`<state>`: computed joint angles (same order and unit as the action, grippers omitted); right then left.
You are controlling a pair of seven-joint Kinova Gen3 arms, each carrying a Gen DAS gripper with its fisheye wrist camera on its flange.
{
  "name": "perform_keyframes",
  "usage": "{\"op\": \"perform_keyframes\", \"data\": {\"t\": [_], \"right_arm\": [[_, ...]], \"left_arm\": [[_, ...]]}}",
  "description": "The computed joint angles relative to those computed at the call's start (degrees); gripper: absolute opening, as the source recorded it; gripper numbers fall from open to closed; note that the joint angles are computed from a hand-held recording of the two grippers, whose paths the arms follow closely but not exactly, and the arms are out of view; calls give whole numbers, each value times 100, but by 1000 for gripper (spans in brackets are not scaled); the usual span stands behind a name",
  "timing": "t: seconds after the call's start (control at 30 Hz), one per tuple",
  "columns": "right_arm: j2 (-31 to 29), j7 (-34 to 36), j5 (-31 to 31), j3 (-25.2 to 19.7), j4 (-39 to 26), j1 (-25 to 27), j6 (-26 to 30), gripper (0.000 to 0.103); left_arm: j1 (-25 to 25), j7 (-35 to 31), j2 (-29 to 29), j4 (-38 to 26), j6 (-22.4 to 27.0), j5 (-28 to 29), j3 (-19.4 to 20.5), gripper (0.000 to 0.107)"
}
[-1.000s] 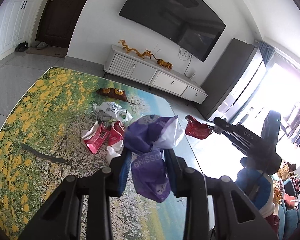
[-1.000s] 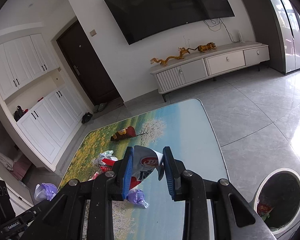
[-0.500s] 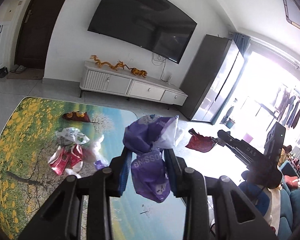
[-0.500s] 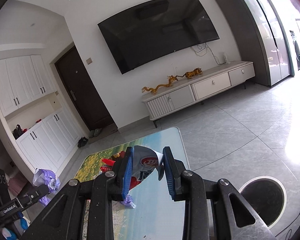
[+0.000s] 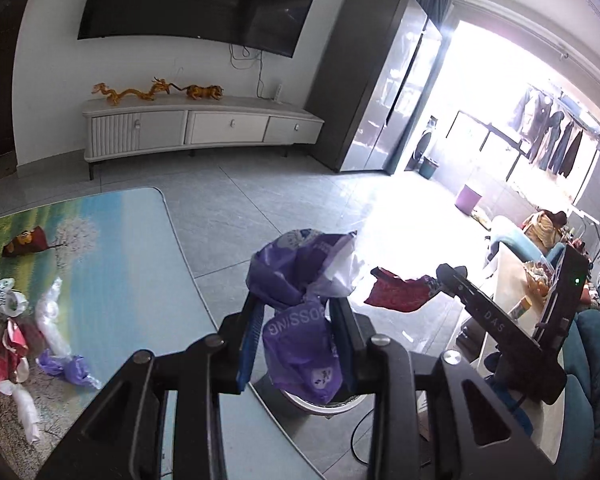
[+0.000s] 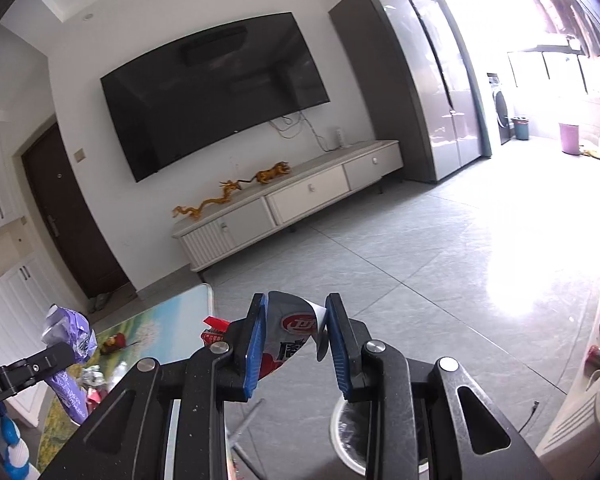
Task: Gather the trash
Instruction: 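Carry both items to the bin and open both tools to release them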
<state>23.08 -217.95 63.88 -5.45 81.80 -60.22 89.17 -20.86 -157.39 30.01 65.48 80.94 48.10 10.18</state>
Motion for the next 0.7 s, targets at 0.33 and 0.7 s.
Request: {"op": "perform_keyframes", "data": {"t": [0.33,0.7], "right_arm": [[-249,-775,-1085,-120,1250,813,-922,28],[-390,-1335,-1604,-69,2115,1322,-2010,32]], "left_arm": [[1574,713,386,271,-914,-1129,99,34],[2258,1505,1037,-137,-944,-1686,328,52]]}}
